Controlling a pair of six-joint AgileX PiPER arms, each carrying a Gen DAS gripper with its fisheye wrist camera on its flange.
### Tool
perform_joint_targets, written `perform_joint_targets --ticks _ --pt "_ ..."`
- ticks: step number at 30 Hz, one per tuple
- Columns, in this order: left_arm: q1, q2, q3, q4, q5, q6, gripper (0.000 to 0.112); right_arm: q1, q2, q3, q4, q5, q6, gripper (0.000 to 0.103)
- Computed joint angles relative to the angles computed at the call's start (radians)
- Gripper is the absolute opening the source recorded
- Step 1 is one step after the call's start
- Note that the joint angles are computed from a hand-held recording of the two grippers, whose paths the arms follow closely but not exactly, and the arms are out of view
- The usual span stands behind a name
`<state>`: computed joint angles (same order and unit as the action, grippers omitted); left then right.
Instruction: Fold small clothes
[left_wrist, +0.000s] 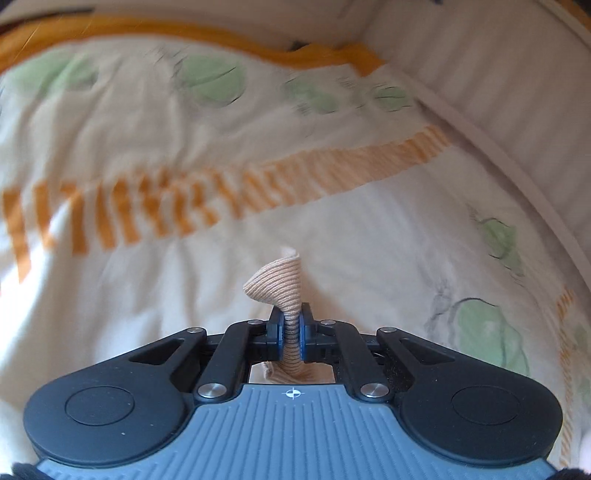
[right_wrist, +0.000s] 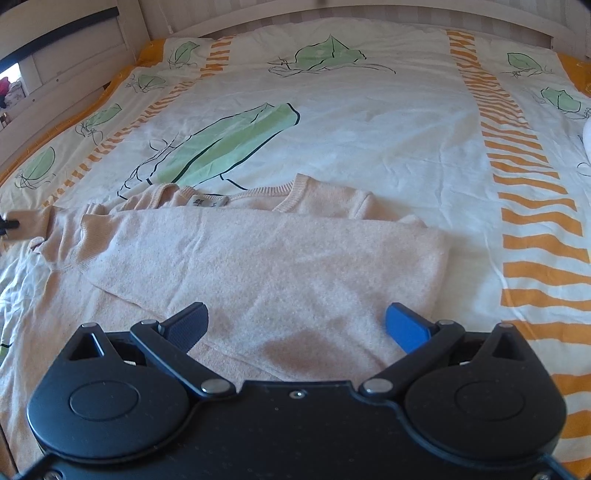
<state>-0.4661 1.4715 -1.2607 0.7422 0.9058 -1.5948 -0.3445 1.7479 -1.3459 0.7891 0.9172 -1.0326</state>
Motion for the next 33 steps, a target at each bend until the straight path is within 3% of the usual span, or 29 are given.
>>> perform_joint_targets --ticks 5,9,20,22,23,24,29,33 --pt "-0.065 0.094 -0.359 -0.073 0.161 0.348 0.007 -0.003 -0.003 -0.007 0.011 0.011 -0.002 0.103" --pt "-0.133 0.204 -0.648 -0.143 0.228 0.517 0.007 -0.007 -0.003 -0.010 0.018 0.016 -0.006 0.103" --pt "-0.262 0.594 -1.211 -0.488 0.187 0.794 0.008 -0.019 -0.010 -0.017 0.049 0.033 -0.027 0.103" --pt "-0.261 0.669 -1.279 -0.576 0.182 0.860 0.017 -0.019 -0.009 -0.019 0.053 0.036 -0.031 0.103" --pt "-0.262 0.690 -1.281 -0.606 0.166 0.879 0.032 -0.020 -0.009 -0.020 0.055 0.038 -0.034 0.103" --pt "-0.263 0.691 -1.251 -0.627 0.135 0.892 0.041 -0.020 -0.008 -0.020 0.056 0.040 -0.036 0.103" --pt "-0.286 0.594 -0.948 -0.563 -0.024 0.866 0.046 -0.024 -0.005 -0.024 0.072 0.049 -0.049 0.103" --pt "-0.273 0.482 -0.695 -0.430 -0.067 0.743 0.048 -0.033 0.004 -0.018 0.109 0.073 -0.072 0.103"
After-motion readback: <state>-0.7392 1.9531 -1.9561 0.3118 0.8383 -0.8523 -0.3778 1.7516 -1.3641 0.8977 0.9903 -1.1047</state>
